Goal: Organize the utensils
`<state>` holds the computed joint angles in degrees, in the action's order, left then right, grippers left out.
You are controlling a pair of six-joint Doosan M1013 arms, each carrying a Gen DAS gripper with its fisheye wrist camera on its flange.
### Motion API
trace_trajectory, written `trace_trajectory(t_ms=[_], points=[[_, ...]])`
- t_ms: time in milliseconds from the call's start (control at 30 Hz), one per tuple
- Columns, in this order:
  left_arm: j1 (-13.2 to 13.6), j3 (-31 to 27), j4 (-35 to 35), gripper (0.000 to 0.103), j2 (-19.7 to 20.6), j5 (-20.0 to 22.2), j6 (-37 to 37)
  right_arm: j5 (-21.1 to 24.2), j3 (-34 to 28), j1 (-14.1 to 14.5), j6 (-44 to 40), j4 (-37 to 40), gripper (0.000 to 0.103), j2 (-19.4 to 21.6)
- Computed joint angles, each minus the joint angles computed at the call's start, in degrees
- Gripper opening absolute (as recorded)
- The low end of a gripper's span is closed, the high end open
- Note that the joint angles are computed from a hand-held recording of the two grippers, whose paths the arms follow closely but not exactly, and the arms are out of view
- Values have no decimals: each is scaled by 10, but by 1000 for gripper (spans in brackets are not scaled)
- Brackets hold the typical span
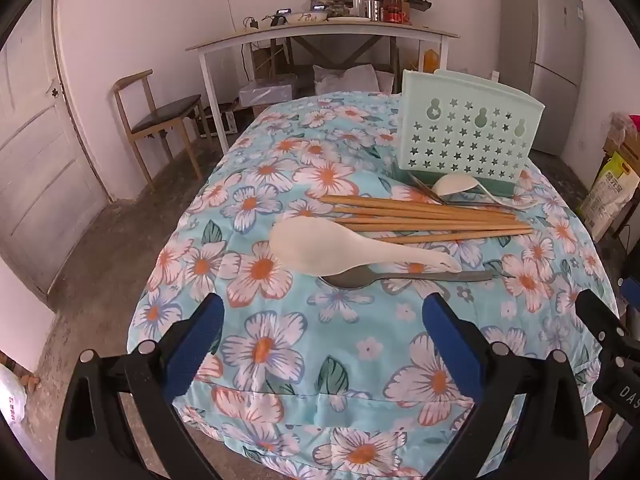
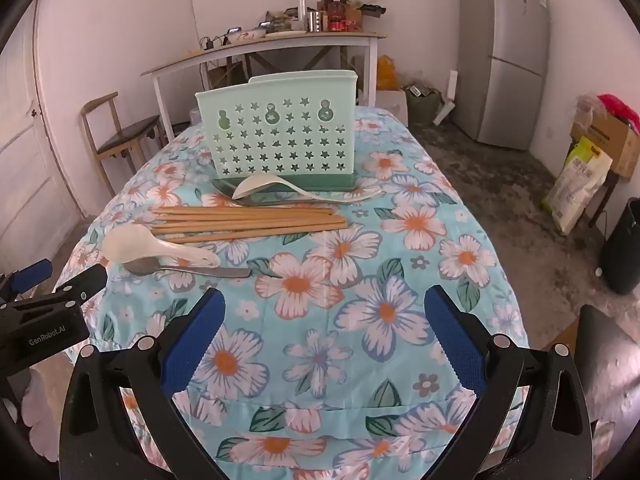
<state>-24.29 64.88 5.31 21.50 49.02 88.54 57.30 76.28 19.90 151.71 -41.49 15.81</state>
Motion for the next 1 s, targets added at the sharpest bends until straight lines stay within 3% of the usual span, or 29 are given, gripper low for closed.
trace_trajectory(t_ms=[233, 500, 1000], points=[[6, 2, -7, 97, -1, -7, -3, 2, -3, -1, -1, 5, 95, 1], [6, 2, 52, 97, -1, -16, -48, 4, -2, 1, 2, -14, 95, 1], [10, 1, 78, 97, 0, -17, -75, 11, -2, -1, 13, -24, 95, 0]])
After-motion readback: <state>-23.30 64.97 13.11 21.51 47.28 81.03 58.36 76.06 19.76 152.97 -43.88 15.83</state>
